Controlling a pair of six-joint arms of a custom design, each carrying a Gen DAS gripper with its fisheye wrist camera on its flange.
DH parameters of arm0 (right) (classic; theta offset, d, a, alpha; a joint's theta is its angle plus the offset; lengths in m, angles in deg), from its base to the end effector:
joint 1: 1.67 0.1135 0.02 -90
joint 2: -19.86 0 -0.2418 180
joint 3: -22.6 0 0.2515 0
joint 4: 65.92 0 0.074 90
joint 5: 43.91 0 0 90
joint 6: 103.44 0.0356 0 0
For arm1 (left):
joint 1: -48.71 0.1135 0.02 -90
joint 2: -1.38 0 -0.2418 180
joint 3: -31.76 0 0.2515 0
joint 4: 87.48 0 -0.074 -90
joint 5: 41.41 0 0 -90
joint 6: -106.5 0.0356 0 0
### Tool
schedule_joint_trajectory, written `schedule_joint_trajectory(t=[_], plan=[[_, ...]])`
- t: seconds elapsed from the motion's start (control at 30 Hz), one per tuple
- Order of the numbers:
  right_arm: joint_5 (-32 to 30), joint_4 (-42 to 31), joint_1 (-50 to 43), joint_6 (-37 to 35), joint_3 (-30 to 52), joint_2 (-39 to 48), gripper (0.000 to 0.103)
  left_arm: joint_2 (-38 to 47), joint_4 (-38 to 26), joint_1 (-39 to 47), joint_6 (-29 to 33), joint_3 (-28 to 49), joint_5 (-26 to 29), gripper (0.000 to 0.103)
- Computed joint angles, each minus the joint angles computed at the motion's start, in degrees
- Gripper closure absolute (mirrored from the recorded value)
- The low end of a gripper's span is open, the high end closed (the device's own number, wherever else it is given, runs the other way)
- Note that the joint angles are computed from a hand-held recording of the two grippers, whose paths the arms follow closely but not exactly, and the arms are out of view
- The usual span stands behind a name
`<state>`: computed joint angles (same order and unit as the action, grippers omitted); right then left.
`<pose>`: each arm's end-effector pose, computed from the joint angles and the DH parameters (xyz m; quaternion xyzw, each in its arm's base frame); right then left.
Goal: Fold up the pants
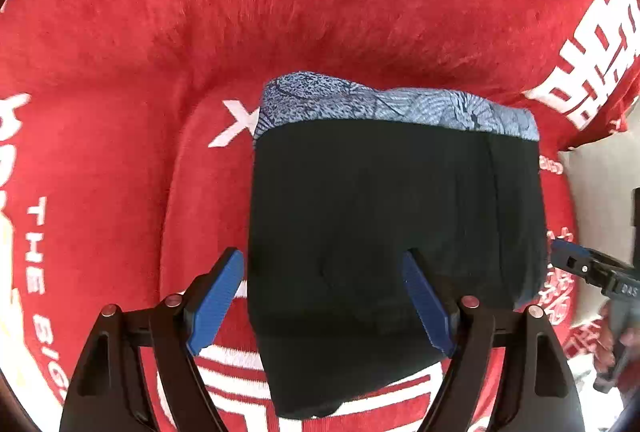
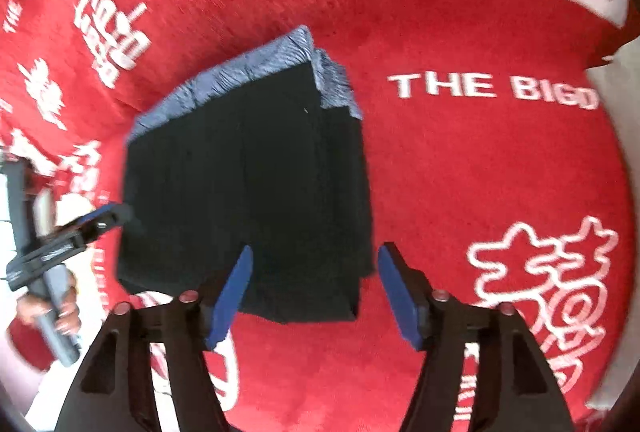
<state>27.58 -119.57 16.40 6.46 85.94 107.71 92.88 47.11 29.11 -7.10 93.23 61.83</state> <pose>0.2455 0.0920 0.1453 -0.0009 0.9819 0.1844 0.0442 0.2529 -0.0987 0.1242 -0.0198 0.9852 -0.1527 0.0749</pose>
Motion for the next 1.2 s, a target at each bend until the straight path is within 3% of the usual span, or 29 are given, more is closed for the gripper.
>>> schedule_joint_trajectory(t=[0.27, 0.53, 0.6, 0.63, 0.83, 0.9, 0.93, 1.03, 1.2], plan=[[-15.5, 2.6, -12.5, -12.1, 2.3, 10.0, 0.029, 10.8, 1.9, 10.0, 11.6, 3.2, 15.5, 0.021], [-25.4, 3.1, -17.6, -19.3, 5.3, 22.3, 0.029, 17.8, 2.2, 12.6, 15.4, 5.6, 22.6, 0.021], [-27.7, 2.3, -18.8, -21.5, 6.0, 24.0, 0.029, 19.5, 1.9, 12.5, 16.1, 6.5, 24.4, 0.016], [-28.7, 2.1, -19.2, -22.5, 6.5, 25.0, 0.029, 20.7, 1.7, 12.0, 16.1, 7.3, 24.2, 0.008], [-34.0, 3.2, -18.7, -25.1, 9.6, 30.1, 0.027, 21.7, 4.9, 10.1, 15.3, 7.6, 23.3, 0.005], [-34.1, 4.1, -18.3, -22.9, 10.1, 30.7, 0.033, 20.6, 6.3, 9.0, 13.5, 6.9, 21.7, 0.006], [-33.7, 4.0, -18.5, -21.8, 10.5, 31.0, 0.036, 19.9, 7.2, 8.6, 12.9, 6.3, 21.6, 0.016], [-32.7, 3.8, -19.0, -20.1, 8.5, 28.0, 0.057, 16.6, 8.0, 6.6, 11.2, 5.1, 19.5, 0.027], [-33.0, 4.0, -19.3, -17.9, 6.3, 23.6, 0.064, 12.1, 6.9, 6.4, 10.7, 3.5, 17.9, 0.036]])
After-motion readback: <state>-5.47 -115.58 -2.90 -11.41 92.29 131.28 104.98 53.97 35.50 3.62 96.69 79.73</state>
